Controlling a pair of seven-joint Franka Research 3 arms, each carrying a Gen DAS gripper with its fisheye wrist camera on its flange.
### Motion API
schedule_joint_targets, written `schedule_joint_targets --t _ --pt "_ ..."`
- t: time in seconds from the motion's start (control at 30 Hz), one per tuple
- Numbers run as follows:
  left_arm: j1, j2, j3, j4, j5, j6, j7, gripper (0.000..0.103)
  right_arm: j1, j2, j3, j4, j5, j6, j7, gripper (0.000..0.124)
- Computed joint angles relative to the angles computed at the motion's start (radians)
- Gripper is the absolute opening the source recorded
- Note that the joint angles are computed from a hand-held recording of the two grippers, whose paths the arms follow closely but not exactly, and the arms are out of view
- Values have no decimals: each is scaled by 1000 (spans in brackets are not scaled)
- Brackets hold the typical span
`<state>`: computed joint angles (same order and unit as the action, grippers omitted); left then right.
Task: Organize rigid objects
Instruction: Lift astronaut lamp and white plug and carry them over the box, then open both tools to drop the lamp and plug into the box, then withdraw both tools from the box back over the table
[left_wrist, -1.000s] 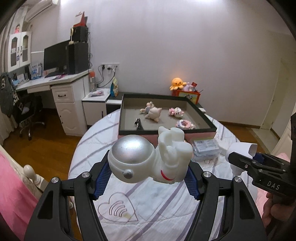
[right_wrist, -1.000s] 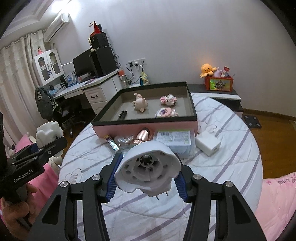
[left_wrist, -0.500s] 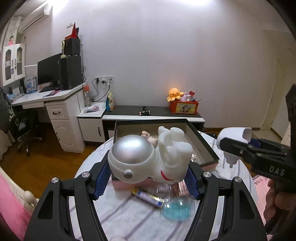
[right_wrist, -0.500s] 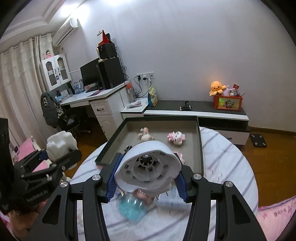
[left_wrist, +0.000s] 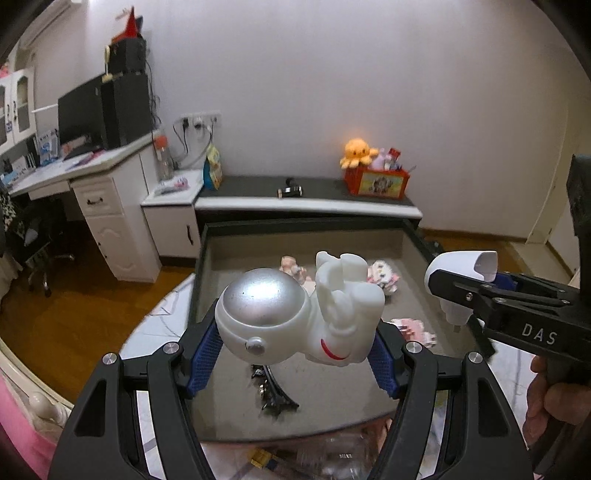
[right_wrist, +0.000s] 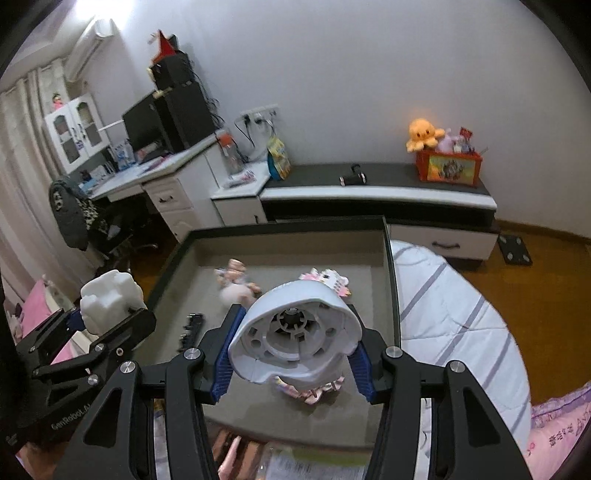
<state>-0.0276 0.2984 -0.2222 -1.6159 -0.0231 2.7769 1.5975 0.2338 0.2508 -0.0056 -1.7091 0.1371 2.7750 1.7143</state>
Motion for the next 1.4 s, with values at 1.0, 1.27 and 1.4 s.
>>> schedule_joint_targets --t 1.0,1.27,1.4 --pt "-50 -433 80 -532 -269 299 153 103 -53 -364 68 -457 -359 242 396 103" --pt "-71 -617 108 -739 -164 374 40 103 -244 -540 279 -601 -519 254 571 103" --pt "-73 -678 110 -801 -124 377 -29 103 -364 -629 401 -655 -567 258 655 103"
